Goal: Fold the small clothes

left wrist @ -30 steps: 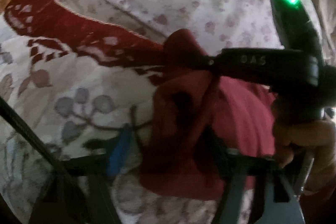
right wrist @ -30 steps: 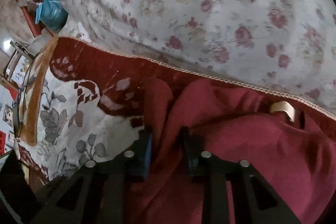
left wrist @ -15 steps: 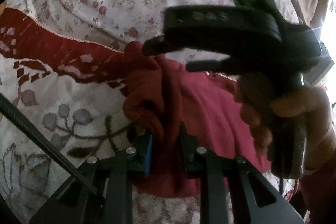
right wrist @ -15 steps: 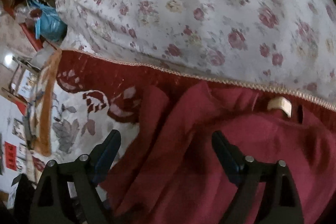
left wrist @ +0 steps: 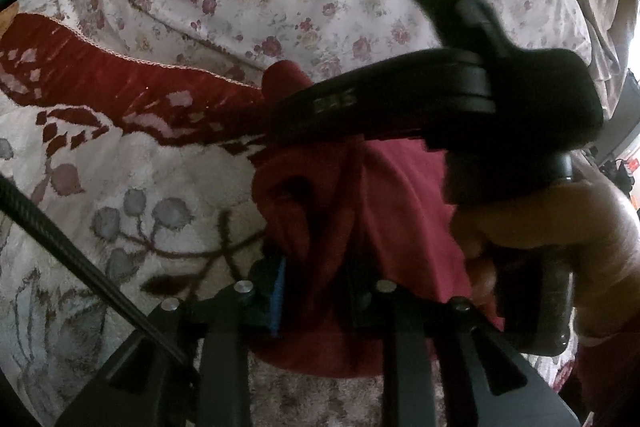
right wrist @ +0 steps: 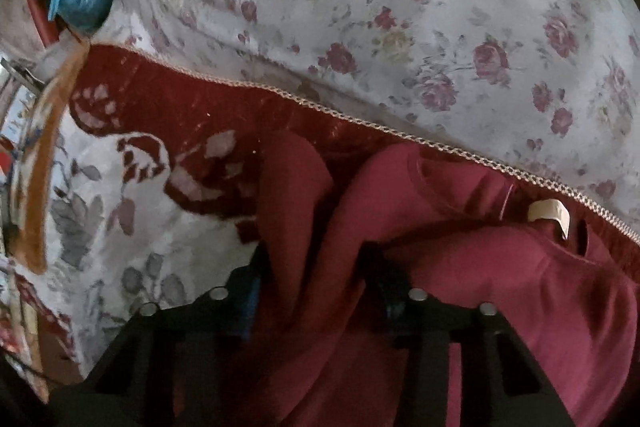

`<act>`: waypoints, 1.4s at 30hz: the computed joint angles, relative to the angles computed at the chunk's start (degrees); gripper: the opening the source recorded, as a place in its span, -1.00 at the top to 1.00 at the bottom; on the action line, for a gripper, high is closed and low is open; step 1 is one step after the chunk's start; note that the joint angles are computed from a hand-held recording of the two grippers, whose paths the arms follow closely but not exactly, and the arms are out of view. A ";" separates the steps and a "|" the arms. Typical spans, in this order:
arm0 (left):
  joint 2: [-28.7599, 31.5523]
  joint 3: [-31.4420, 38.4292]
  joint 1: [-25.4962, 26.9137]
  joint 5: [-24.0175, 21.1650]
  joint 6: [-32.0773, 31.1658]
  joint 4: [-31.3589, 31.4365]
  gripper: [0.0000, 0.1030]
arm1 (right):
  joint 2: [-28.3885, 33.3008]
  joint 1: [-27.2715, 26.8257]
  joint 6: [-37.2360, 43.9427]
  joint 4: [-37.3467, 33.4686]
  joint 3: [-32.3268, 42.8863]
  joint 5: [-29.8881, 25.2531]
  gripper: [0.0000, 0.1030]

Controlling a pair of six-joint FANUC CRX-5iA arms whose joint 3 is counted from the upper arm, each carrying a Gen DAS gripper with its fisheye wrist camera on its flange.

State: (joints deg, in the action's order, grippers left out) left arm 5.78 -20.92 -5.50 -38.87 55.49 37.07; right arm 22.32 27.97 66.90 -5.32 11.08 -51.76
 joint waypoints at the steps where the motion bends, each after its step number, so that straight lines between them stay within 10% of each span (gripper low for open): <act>1: 0.04 0.24 0.02 0.08 1.06 -1.02 0.37 | -0.51 -0.12 0.14 -0.17 -0.65 0.73 0.07; 5: 0.34 0.96 0.33 -0.14 4.35 -3.03 -0.24 | -1.64 -0.43 -0.34 -0.89 -2.41 2.43 0.07; 10: 1.43 2.51 0.13 -1.90 8.39 -6.92 -0.45 | -1.90 -1.18 0.19 -3.45 -2.68 3.41 0.11; 12: 1.13 2.52 -0.26 -1.72 7.73 -7.79 -0.28 | -2.39 -1.57 1.15 -4.50 -3.01 3.58 0.18; 14: 0.86 2.67 -0.43 -3.37 7.55 -6.88 0.52 | -3.02 -1.87 1.97 -5.43 -3.48 3.99 0.37; 16: -0.34 1.34 -0.50 -2.96 6.49 -4.76 0.59 | -4.13 -2.50 3.20 -7.30 -4.05 4.46 0.40; 42: -2.39 0.81 -1.80 -1.82 7.66 -6.22 0.63 | -8.31 -2.50 1.78 -6.58 -7.32 5.79 0.43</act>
State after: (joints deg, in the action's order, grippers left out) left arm 3.39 -20.12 -7.30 -40.70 63.15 30.85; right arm 14.01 25.48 68.68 -11.90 3.76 -45.97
